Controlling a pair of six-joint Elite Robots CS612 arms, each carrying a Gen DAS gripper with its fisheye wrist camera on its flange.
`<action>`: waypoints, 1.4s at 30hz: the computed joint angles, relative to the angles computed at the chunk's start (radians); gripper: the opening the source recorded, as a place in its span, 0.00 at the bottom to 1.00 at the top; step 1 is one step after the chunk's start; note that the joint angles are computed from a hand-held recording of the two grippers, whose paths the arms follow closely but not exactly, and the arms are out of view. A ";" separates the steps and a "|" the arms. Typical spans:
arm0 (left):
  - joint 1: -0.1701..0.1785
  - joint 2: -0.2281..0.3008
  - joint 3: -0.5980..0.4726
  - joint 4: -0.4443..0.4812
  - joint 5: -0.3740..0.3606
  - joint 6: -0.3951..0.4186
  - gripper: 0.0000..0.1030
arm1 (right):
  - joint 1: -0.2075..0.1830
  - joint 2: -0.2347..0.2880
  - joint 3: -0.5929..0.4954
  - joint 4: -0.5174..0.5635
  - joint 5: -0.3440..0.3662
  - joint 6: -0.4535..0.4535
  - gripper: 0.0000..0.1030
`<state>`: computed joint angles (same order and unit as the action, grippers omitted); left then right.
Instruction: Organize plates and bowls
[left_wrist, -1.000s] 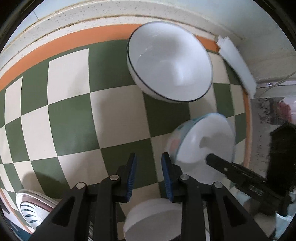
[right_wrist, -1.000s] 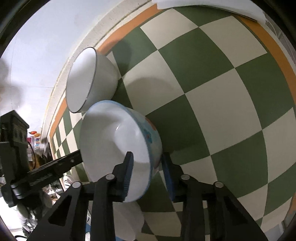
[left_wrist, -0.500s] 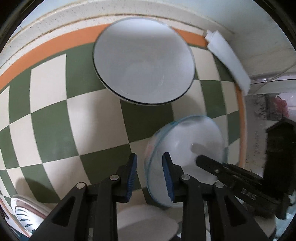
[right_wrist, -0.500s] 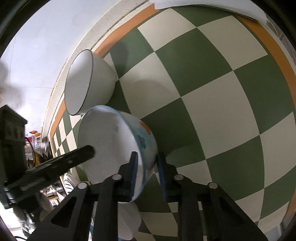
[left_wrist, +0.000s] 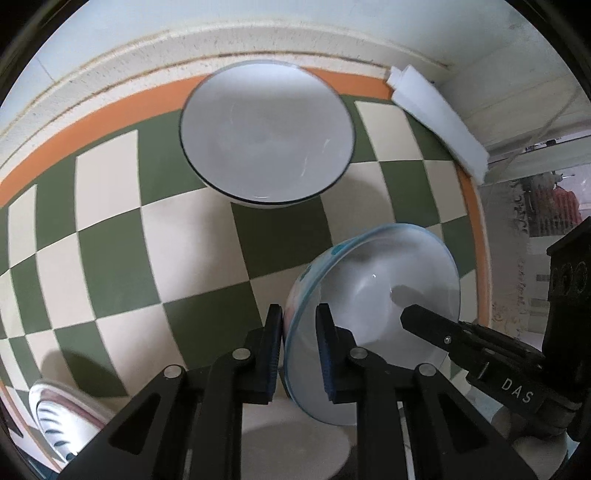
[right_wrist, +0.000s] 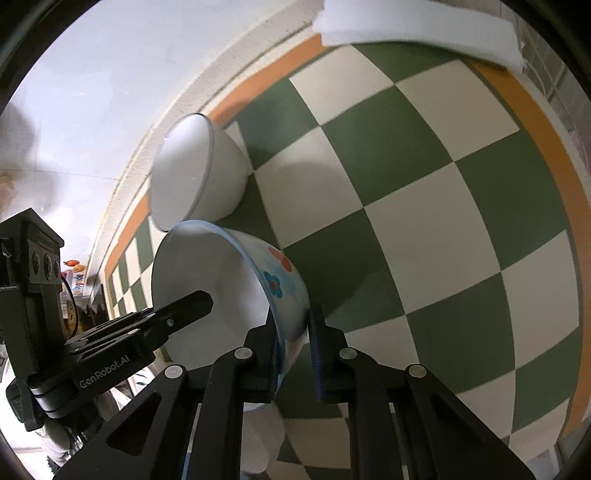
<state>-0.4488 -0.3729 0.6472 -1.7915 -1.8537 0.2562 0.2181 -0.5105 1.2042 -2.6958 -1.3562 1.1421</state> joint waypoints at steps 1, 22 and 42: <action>0.002 -0.014 0.016 -0.010 -0.004 0.001 0.16 | 0.002 -0.008 0.004 -0.003 -0.005 -0.002 0.15; 0.051 -0.197 0.328 -0.103 0.071 0.031 0.16 | 0.088 -0.037 0.001 0.026 0.080 -0.007 0.15; 0.037 -0.193 0.373 -0.133 0.146 0.042 0.16 | 0.096 0.013 -0.078 0.163 0.098 -0.026 0.15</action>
<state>-0.4121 -0.5662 1.0199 -1.9250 -1.7079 0.2984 0.3141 -0.4976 1.1267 -2.5331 -1.2583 1.1166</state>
